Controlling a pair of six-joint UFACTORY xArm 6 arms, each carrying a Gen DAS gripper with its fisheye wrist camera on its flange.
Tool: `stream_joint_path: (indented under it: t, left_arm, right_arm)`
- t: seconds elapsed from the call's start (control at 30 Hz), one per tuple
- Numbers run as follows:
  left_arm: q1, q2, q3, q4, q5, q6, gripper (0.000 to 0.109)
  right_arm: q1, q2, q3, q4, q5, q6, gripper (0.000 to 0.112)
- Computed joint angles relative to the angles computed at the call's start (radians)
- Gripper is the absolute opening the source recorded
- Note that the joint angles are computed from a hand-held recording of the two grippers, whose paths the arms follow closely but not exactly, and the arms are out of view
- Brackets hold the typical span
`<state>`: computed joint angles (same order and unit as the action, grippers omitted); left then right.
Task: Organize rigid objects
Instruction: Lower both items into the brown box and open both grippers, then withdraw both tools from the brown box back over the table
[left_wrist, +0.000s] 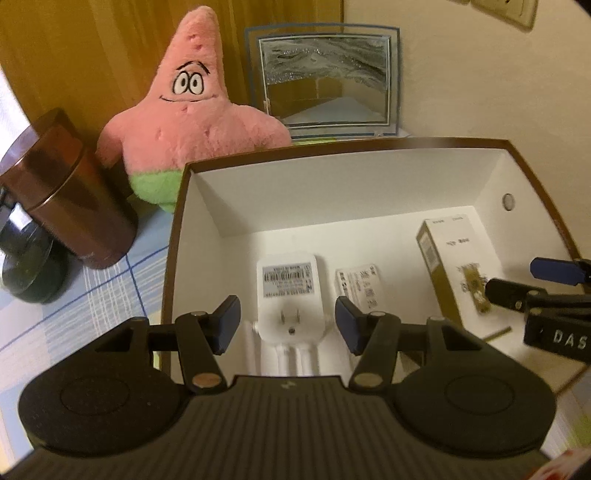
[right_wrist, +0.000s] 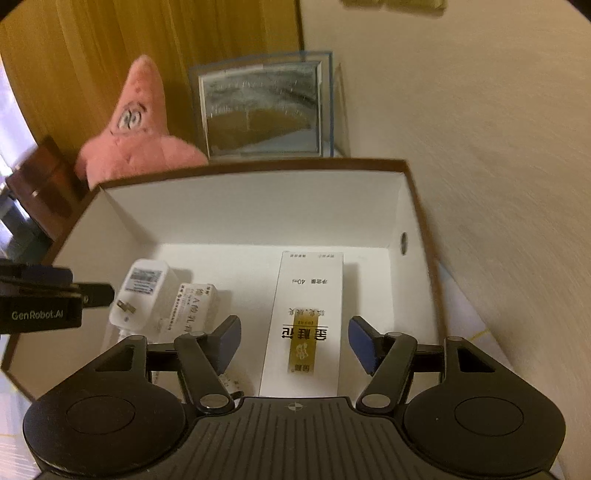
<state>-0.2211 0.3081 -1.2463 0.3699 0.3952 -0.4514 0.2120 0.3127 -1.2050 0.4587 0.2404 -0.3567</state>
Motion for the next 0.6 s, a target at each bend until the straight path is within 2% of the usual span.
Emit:
stream_joint_path:
  t: [0.17, 0.3, 0.47, 0.6]
  left_arm:
    - [0.002, -0.142, 0.149, 0.026, -0.044, -0.05, 0.053]
    - [-0.002, -0.283, 0.294, 0.042, -0.072, -0.097, 0.053]
    - [-0.014, -0.453, 0.458, 0.063, -0.079, -0.146, 0.053]
    - [-0.03, -0.59, 0.577, 0.083, -0.048, -0.205, 0.053]
  right_arm:
    - [0.017, -0.124, 0.124, 0.195, -0.051, -0.183, 0.062]
    - [0.03, -0.223, 0.213, 0.284, -0.056, -0.282, 0.062]
    - [0.04, -0.344, 0.328, 0.333, -0.039, -0.339, 0.062]
    - [0.047, -0.43, 0.414, 0.325, -0.01, -0.344, 0.062]
